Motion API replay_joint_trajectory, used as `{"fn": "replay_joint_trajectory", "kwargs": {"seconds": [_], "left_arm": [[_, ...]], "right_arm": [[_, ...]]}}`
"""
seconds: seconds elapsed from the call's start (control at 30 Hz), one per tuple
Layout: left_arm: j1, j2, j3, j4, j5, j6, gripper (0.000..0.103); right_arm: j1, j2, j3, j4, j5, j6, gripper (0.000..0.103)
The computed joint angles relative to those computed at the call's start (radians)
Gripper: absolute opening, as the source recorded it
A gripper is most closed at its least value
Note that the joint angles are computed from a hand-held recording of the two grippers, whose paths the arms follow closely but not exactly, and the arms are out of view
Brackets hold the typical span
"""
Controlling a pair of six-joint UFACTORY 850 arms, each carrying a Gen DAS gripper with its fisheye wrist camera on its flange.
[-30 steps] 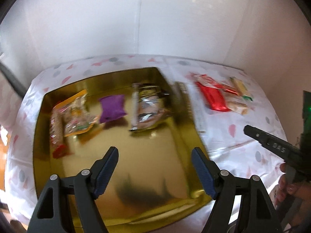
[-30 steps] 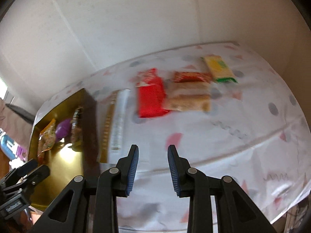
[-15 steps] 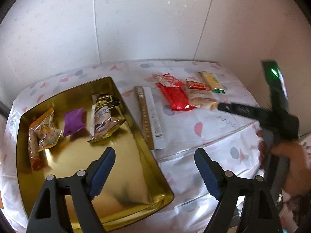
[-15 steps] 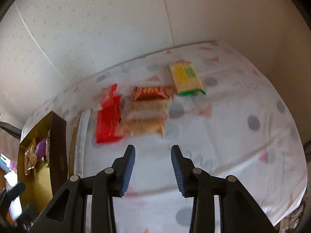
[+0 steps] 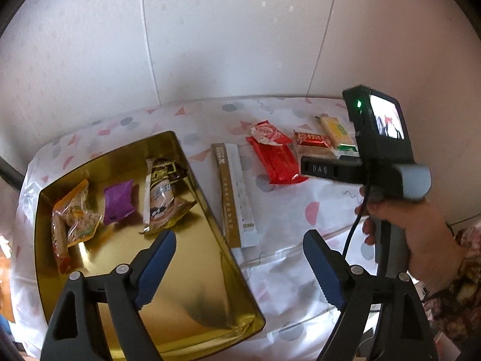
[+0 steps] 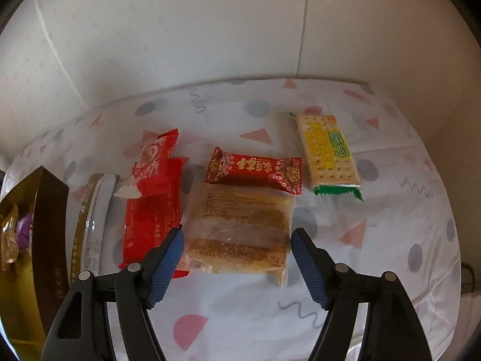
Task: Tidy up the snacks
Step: 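Grasp the clear cracker bag with the right tool while the left tool grasps the red packet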
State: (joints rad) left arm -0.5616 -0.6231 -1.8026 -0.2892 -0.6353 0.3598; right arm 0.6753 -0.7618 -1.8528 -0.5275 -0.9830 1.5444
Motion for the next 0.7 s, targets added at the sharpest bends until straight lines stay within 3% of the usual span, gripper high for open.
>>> {"fn": "replay_joint_trajectory", "kwargs": {"seconds": [0.07,0.2,0.23,0.37,0.47,0.57,0.63,0.7], "left_arm": [[-0.005,-0.024,-0.035,0.008,-0.018,-0.014,0.087],[-0.018,-0.070,-0.100,0.018,-0.039,-0.019,0.087],[-0.022,-0.090,-0.127,0.021,-0.050,-0.019,0.087],[-0.043,-0.177,-0.252,0.080,-0.099,-0.073,0.087],[-0.062,-0.238,-0.340,0.150,-0.127,-0.109,0.087],[-0.079,-0.304,-0.434,0.214,-0.166,-0.137,0.087],[-0.083,-0.347,-0.498,0.218,-0.203,-0.147,0.087],[-0.085,-0.370,-0.532,0.230,-0.223,-0.177,0.087]], "right_arm": [[0.004,0.004,0.013,-0.014,-0.006,-0.010,0.073],[0.019,0.075,0.125,-0.089,0.065,0.073,0.039],[0.023,0.094,0.154,-0.098,0.076,0.094,0.035],[0.036,0.174,0.280,-0.133,0.169,0.215,0.035],[0.047,0.196,0.325,-0.094,0.173,0.244,0.033],[0.064,0.239,0.390,-0.157,0.207,0.339,0.030],[0.070,0.272,0.434,-0.195,0.248,0.409,0.032],[0.065,0.303,0.469,-0.255,0.302,0.502,0.046]]}}
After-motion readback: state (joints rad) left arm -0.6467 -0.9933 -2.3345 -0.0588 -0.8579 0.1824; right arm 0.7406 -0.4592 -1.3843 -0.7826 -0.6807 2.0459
